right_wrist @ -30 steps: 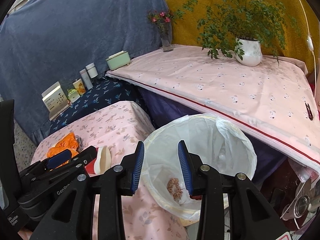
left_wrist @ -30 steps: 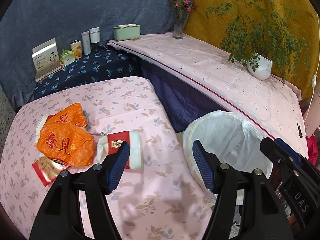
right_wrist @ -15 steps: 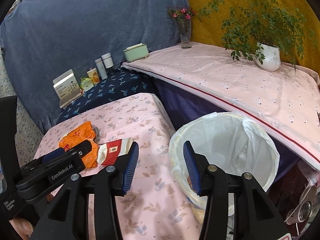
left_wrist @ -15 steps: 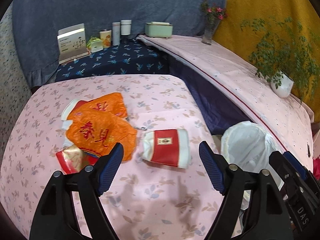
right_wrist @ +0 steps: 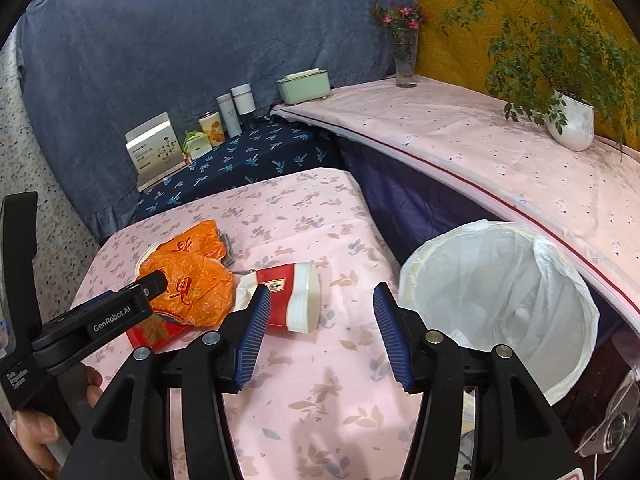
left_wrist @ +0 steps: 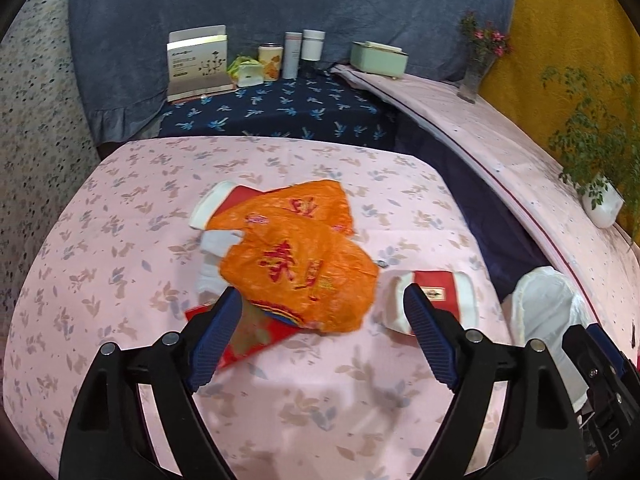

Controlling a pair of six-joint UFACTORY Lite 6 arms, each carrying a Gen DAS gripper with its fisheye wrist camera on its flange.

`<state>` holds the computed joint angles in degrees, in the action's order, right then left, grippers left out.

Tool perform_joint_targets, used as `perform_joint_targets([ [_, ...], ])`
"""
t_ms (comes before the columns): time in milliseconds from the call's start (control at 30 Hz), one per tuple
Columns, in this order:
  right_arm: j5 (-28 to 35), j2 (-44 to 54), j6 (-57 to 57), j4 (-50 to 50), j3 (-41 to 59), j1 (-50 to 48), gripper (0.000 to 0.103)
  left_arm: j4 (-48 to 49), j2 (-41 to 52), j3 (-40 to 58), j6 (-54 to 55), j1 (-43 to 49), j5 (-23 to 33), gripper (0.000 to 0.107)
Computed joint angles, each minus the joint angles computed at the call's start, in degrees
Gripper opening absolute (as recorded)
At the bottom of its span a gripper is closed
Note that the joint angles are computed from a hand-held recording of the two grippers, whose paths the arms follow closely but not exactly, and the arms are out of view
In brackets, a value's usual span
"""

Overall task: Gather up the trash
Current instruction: 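Move both tools back toward the orange bag and red-white cup, then grasp the orange bag with the left gripper while the right grasps the red-white cup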

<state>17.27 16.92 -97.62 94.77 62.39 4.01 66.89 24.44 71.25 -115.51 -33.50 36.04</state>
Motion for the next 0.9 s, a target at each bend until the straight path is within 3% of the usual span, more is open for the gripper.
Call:
perform_joint_targets([
  [300, -3.3, 6.8, 4.3, -2.5, 6.1, 6.7, 0.053, 2.2, 0.2, -3.4, 0.2, 7.0, -4.6, 0.079],
  [567, -5.0, 14.6, 16.1, -12.8, 14.7, 10.4, 0.053, 2.0, 4.7, -0.2, 5.8, 11.5, -10.3, 0.076],
  [700, -5.5, 18.3, 23.8, -19.9, 18.4, 11.2, 0.053, 1.0, 7.2, 2.1, 9.2, 12.3, -12.3, 0.062],
  [833, -5.9, 20.6, 27.9, -24.0, 20.3, 11.4, 0.053, -1.0, 8.7, 3.4, 12.8, 12.9, -14.1, 0.033],
  [900, -6.2, 21.4, 28.7, -25.0, 20.8, 11.2, 0.053, 0.1, 8.3, 2.7, 11.6, 13.0, -15.0, 0.032],
])
